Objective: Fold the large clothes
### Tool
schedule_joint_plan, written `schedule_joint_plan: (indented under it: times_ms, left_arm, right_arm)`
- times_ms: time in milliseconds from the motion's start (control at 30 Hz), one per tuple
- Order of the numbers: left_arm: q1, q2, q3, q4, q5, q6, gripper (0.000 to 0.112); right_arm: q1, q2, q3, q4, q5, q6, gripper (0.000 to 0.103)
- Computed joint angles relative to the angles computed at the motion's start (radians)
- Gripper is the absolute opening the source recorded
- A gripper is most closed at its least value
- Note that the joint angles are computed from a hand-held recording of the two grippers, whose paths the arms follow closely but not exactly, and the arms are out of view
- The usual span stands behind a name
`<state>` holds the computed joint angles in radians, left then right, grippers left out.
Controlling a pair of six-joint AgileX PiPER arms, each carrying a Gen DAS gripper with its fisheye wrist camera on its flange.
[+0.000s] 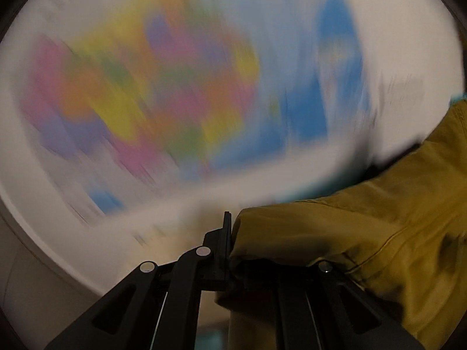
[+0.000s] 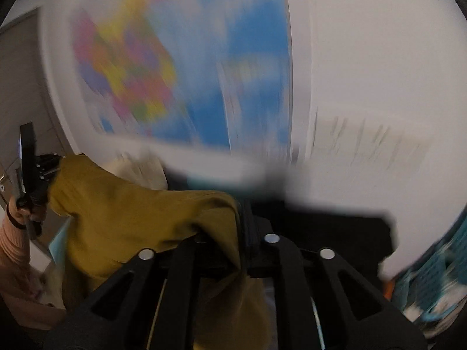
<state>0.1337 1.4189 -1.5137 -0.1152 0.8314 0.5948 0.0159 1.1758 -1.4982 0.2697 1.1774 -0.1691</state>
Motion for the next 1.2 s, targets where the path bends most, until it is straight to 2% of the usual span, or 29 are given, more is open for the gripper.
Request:
schedule_joint_plan:
  times_ms: [67, 100, 200, 400, 433, 533, 600, 633, 667, 700, 767, 833, 867, 933, 1000, 1067, 1200]
  left_arm:
    - [-0.057, 0.148, 0.034, 0.106, -0.082, -0.133, 0.004]
    - [-0.073, 0.202, 0.019, 0.145, -0.081, -0.178, 0.003]
    - [-0.070, 0.336, -0.054, 0.117, -0.078, -0.205, 0.003]
    - [-0.060, 0.481, -0.329, 0.042, 0.090, -0.193, 0.003]
    - [-0.070, 0.490, -0.348, 0.047, 0.115, -0.203, 0.003]
    - [-0.085, 0.622, -0.503, 0.076, 0.217, -0.285, 0.007]
    - [-0.106, 0.691, -0.563, 0.114, 0.254, -0.328, 0.016]
    - [-0.105, 0.699, -0.559, 0.114, 0.248, -0.318, 0.017]
    - [-0.097, 0.681, -0.517, 0.110, 0.210, -0.305, 0.024]
    - [-0.088, 0.648, -0.471, 0.106, 0.176, -0.296, 0.036]
    - [-0.051, 0.556, -0.344, 0.035, 0.080, -0.207, 0.048]
    - [-0.011, 0.496, -0.279, -0.048, 0.047, -0.099, 0.058]
    - [0.007, 0.464, -0.245, -0.087, 0.038, -0.048, 0.062]
    - [0.045, 0.396, -0.159, -0.197, 0.027, 0.098, 0.062]
    - [0.066, 0.333, -0.076, -0.254, 0.022, 0.217, 0.067]
    - [0.063, 0.283, 0.001, -0.296, 0.041, 0.332, 0.070]
    - [-0.013, 0.241, 0.131, -0.217, 0.032, 0.340, 0.070]
  right_arm:
    - [-0.011, 0.084, 0.083, 0.018, -0.070, 0.001, 0.006]
    - [0.001, 0.137, 0.122, -0.006, -0.117, 0.009, 0.006]
    - [-0.039, 0.212, 0.174, 0.014, -0.179, 0.001, 0.004]
    - [-0.165, 0.305, 0.113, 0.122, -0.216, -0.048, 0.004]
    - [-0.184, 0.318, 0.116, 0.138, -0.229, -0.048, 0.004]
    - [-0.202, 0.389, 0.118, 0.159, -0.257, -0.005, 0.005]
    - [-0.183, 0.390, 0.152, 0.107, -0.276, 0.036, 0.017]
    - [-0.170, 0.372, 0.183, 0.065, -0.315, 0.070, 0.032]
    - [-0.157, 0.349, 0.201, 0.027, -0.333, 0.102, 0.052]
    - [-0.139, 0.306, 0.228, -0.020, -0.363, 0.126, 0.056]
    - [-0.116, 0.222, 0.271, -0.022, -0.378, 0.062, 0.060]
    - [-0.041, 0.138, 0.305, -0.076, -0.387, 0.005, 0.068]
    - [0.043, 0.083, 0.335, -0.164, -0.401, 0.001, 0.073]
    - [0.192, 0.040, 0.368, -0.351, -0.400, 0.061, 0.075]
    - [0.351, 0.017, 0.419, -0.551, -0.383, 0.102, 0.075]
    - [0.507, 0.048, 0.457, -0.751, -0.349, 0.185, 0.075]
    - [0.654, 0.138, 0.498, -1.039, -0.385, 0.434, 0.074]
